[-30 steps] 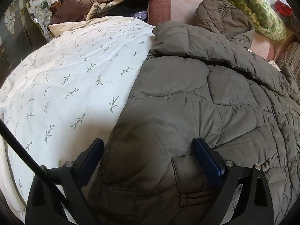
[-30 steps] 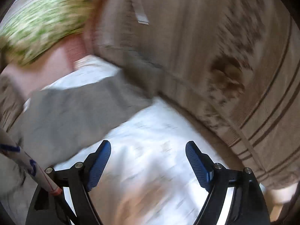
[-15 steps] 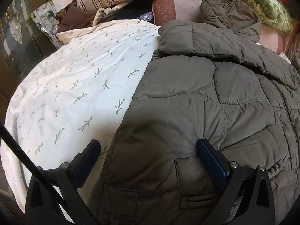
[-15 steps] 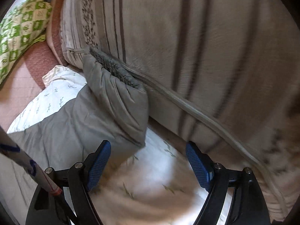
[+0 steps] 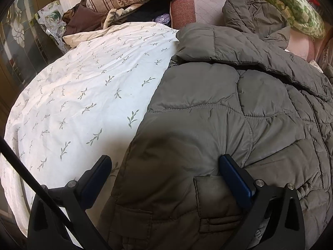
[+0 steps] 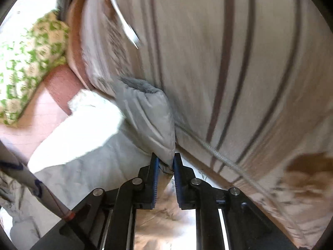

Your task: Fold large clothes

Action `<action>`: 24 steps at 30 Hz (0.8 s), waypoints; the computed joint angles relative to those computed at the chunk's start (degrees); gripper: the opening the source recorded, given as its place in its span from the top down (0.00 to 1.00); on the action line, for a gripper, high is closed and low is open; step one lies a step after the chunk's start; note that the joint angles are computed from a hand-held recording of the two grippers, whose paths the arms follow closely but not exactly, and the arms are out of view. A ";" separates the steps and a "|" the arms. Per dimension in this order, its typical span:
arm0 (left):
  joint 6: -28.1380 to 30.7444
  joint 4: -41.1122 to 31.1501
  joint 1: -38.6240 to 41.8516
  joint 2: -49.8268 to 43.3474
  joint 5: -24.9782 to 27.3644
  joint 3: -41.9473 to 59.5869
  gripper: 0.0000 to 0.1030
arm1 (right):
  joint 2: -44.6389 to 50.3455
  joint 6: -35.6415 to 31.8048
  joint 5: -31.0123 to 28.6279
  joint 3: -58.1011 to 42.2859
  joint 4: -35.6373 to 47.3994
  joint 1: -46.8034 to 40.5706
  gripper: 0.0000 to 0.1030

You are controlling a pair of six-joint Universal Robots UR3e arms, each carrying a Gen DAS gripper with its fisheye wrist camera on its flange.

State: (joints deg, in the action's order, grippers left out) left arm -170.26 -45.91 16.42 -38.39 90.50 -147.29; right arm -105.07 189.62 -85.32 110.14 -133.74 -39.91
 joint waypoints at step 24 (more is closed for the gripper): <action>17.28 -33.72 26.54 26.17 -21.77 2.97 0.00 | 44.07 13.58 -13.12 -71.43 21.10 74.78 0.90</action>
